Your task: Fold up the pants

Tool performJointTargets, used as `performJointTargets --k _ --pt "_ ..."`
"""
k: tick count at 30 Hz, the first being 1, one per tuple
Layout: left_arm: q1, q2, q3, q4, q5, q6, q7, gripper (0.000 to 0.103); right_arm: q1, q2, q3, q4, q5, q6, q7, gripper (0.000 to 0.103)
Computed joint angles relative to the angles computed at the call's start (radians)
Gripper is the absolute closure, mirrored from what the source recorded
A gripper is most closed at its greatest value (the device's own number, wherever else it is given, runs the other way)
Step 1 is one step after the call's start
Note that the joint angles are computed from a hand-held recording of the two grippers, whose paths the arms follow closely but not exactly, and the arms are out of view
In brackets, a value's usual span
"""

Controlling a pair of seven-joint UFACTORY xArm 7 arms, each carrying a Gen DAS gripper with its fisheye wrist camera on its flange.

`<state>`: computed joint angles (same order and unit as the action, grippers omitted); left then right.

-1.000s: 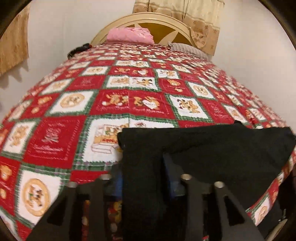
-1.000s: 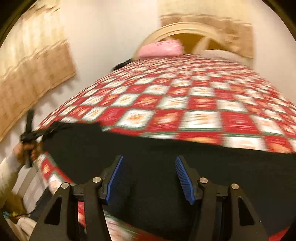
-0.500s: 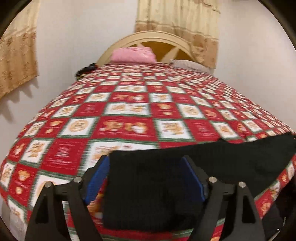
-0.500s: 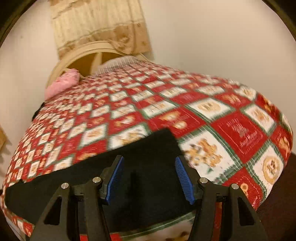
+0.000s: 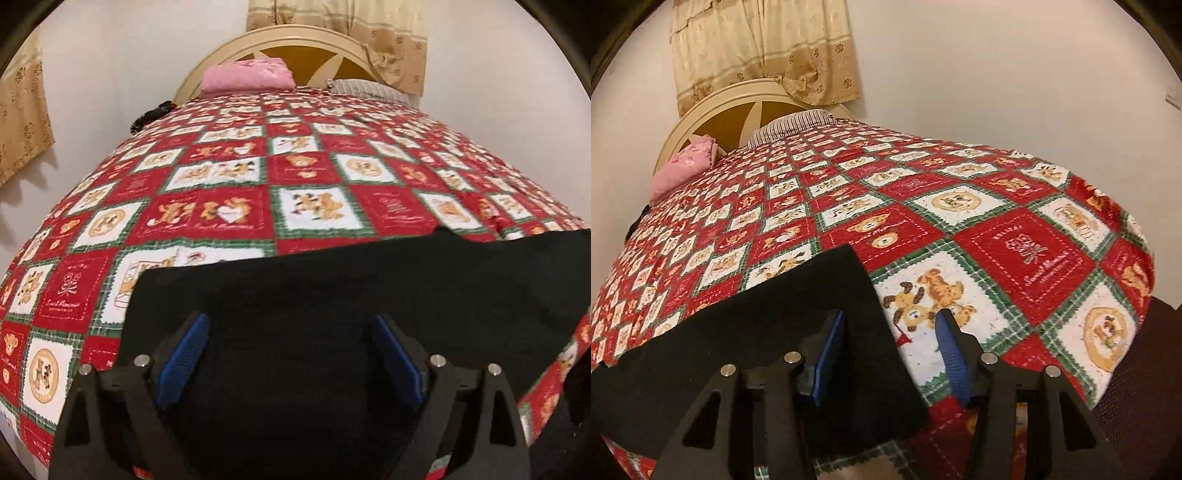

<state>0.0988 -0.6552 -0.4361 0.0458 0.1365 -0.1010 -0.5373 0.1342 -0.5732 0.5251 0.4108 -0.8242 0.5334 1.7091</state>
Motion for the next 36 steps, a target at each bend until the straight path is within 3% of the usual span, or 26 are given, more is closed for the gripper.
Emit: performJointTargets --k 6,11,16,19,20,22,30,36 --pt "-0.103 -0.012 -0.001 0.038 0.000 0.022 -0.036 0.011 0.041 -0.030 0.004 0.001 0.048 0.037 -0.024 0.050" --pt "-0.126 0.055 -0.061 0.111 0.012 -0.007 -0.060 0.007 0.079 0.002 0.067 0.083 0.047 0.207 -0.081 0.050" --pt "-0.035 0.131 -0.202 0.179 0.010 -0.041 -0.082 0.007 0.121 0.087 0.035 0.119 0.029 0.268 -0.096 0.050" --pt "0.067 0.109 -0.315 0.193 0.013 -0.012 -0.105 0.007 0.139 0.078 -0.025 0.060 0.002 0.171 -0.039 0.050" --pt "0.080 0.095 -0.326 0.190 0.019 0.007 -0.115 0.007 0.137 0.067 -0.029 0.044 -0.012 0.145 -0.014 0.050" --pt "0.062 0.080 -0.286 0.170 0.034 0.018 -0.127 0.007 0.131 0.038 -0.039 0.011 -0.031 0.095 0.018 0.050" --pt "0.039 -0.001 -0.160 0.086 0.084 0.086 -0.175 0.007 0.093 0.042 -0.002 0.005 -0.095 0.069 0.081 0.050" --pt "0.066 -0.014 -0.136 0.053 0.116 0.108 -0.209 0.007 0.086 -0.018 -0.022 -0.042 -0.109 -0.020 0.117 0.050"
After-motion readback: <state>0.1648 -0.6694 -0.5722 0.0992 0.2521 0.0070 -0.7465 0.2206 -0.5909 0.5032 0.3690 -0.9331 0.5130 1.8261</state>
